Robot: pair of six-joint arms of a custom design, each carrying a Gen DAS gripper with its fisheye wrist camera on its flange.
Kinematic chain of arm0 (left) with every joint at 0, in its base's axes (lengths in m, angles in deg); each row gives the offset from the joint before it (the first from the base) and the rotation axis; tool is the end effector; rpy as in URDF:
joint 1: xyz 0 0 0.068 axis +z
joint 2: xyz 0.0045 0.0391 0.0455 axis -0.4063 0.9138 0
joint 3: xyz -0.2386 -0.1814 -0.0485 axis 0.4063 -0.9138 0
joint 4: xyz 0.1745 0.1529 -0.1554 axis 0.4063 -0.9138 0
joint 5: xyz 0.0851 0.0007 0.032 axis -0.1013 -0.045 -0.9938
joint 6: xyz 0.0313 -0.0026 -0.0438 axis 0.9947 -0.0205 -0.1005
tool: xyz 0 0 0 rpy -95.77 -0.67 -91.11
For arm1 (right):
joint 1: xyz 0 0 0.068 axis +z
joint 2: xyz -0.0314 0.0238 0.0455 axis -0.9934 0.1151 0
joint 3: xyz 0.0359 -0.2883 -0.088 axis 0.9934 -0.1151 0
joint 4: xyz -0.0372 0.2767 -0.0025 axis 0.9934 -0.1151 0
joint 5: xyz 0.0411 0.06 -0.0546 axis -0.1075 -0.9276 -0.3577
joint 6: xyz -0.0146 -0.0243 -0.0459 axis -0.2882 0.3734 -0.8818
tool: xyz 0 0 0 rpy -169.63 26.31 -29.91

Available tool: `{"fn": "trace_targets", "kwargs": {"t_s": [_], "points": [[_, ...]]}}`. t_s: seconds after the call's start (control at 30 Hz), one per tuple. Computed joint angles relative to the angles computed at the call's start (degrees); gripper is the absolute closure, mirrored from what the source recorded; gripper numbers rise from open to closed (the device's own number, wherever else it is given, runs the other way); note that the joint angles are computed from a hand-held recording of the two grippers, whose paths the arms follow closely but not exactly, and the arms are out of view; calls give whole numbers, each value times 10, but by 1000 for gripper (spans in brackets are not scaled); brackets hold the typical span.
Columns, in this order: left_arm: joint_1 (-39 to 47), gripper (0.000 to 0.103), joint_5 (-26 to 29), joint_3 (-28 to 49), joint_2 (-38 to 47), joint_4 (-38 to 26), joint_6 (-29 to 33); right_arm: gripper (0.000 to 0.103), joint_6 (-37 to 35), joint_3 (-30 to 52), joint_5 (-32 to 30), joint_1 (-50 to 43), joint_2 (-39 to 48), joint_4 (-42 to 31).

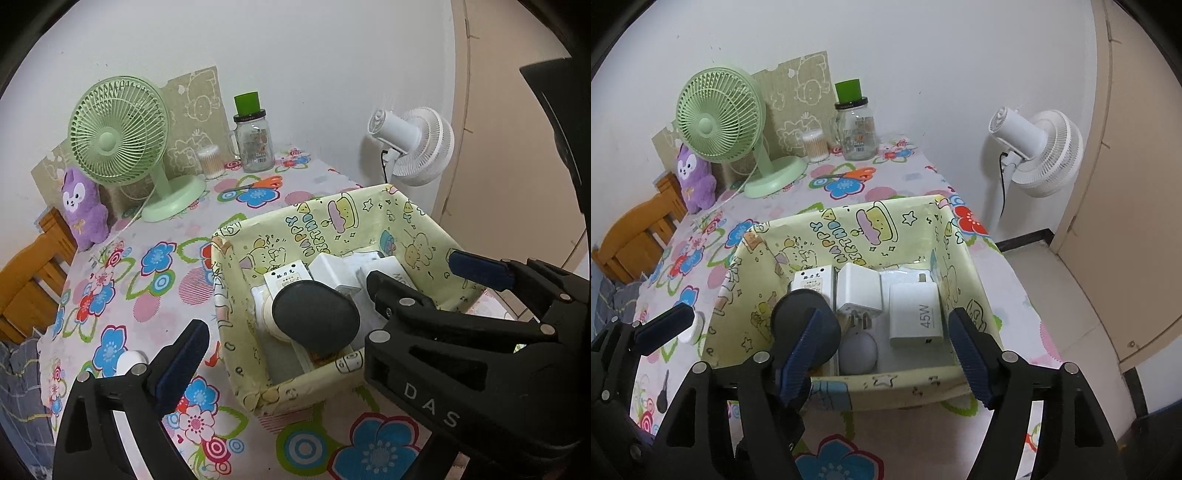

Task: Organize rigid objects
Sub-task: 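Open the right tool releasing the lavender compact into the fabric box, then lift both open tools away from the box toward the white compact and black key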

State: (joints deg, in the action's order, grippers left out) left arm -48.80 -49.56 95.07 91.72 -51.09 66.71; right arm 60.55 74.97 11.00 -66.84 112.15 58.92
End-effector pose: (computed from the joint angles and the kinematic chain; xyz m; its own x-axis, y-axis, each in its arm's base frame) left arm 0.2539 -0.1013 0.1781 -0.7435 -0.0195 -0.6685 -0.1167 0.9880 0.1010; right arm 0.3179 0.0997 0.1623 -0.7036 -0.2115 -0.6784 -0.3765 0.9206 0.1035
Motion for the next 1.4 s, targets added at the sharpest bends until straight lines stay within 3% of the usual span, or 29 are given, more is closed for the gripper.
{"fn": "trace_targets", "kwargs": {"t_s": [0.77, 1.4], "points": [[-35, 0, -16, -63, -97, -4, -10, 16, 22, -83, 45, 29, -98, 26], [-37, 0, -46, -130, -226, -71, -48, 8, 47, -146, 88, 105, -171, 47]]}}
